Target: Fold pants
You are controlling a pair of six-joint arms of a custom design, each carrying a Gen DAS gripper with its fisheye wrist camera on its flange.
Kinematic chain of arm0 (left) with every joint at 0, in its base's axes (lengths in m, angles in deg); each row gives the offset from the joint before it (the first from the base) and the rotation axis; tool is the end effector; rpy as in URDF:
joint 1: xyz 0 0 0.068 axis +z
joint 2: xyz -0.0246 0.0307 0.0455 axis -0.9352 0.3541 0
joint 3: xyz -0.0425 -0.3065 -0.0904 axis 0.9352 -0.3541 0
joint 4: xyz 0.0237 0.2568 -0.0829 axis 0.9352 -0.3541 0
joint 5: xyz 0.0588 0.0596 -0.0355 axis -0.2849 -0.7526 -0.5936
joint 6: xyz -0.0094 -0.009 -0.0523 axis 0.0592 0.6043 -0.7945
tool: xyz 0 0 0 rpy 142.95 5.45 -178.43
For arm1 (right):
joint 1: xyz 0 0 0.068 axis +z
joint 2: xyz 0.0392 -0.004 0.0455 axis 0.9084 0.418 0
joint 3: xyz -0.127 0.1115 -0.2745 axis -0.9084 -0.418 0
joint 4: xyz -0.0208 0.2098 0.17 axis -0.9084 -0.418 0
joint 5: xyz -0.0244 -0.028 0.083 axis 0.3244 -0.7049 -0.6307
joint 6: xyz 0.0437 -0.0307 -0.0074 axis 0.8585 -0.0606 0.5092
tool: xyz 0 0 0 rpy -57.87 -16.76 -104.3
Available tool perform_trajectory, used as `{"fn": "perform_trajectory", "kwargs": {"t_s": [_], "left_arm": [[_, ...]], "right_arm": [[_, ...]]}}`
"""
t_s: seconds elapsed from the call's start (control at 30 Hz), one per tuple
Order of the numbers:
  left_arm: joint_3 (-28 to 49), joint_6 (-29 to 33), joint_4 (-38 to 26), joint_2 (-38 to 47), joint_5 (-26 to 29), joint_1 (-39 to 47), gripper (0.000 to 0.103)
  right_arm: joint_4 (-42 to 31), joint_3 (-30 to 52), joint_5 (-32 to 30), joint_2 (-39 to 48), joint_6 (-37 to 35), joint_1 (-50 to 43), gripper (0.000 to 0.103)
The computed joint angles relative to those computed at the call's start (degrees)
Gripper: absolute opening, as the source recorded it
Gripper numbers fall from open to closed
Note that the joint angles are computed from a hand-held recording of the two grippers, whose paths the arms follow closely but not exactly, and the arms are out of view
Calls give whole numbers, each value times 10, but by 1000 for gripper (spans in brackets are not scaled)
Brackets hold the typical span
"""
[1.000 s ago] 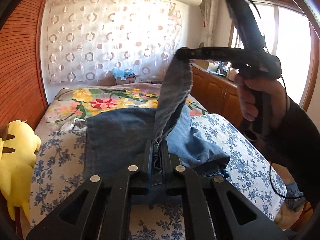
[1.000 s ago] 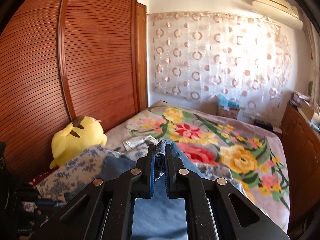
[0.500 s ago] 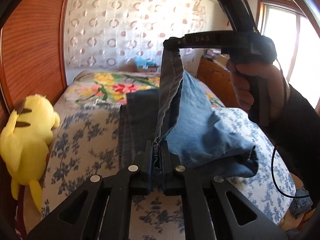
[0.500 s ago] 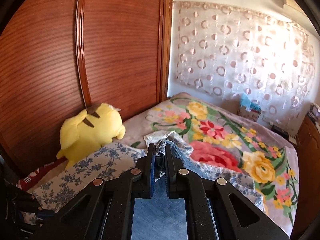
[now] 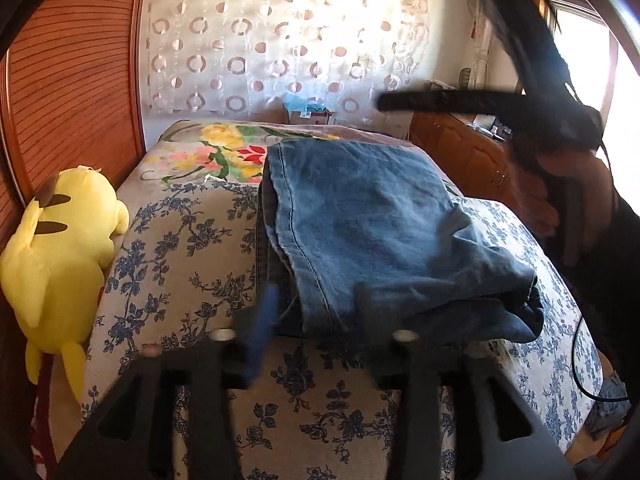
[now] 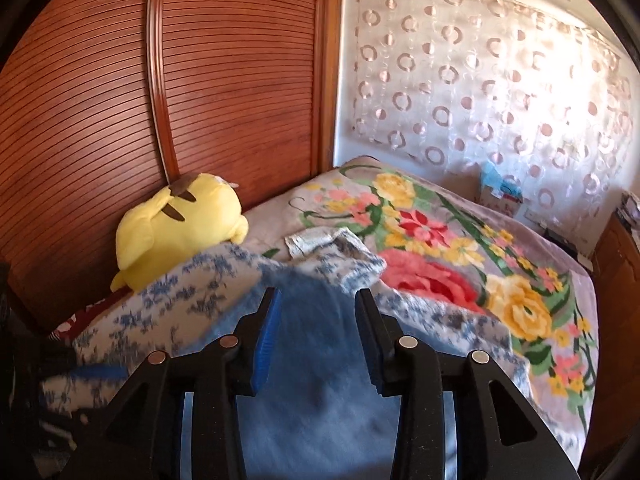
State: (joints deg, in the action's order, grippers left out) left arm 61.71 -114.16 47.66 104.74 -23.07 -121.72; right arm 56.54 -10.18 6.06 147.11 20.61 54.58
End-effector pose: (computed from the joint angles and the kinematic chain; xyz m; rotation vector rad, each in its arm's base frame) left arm 0.1386 -0.1493 0.1195 -0.1023 2.2691 -0.2080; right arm 0.3137 -0.0345 0.2715 -0.9550 1.9697 0.3727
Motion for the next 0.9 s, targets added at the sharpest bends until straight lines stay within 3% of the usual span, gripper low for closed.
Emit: {"fn": "perform_trajectory", "kwargs": {"t_s": [0.17, 0.9], "left_arm": [[4, 10, 11, 6, 0, -5, 70], [59, -15, -25, 62, -26, -52, 70]], "right_arm": [[-41, -50, -29, -21, -95, -98, 39], [-303, -55, -64, 8, -404, -396, 39]]}}
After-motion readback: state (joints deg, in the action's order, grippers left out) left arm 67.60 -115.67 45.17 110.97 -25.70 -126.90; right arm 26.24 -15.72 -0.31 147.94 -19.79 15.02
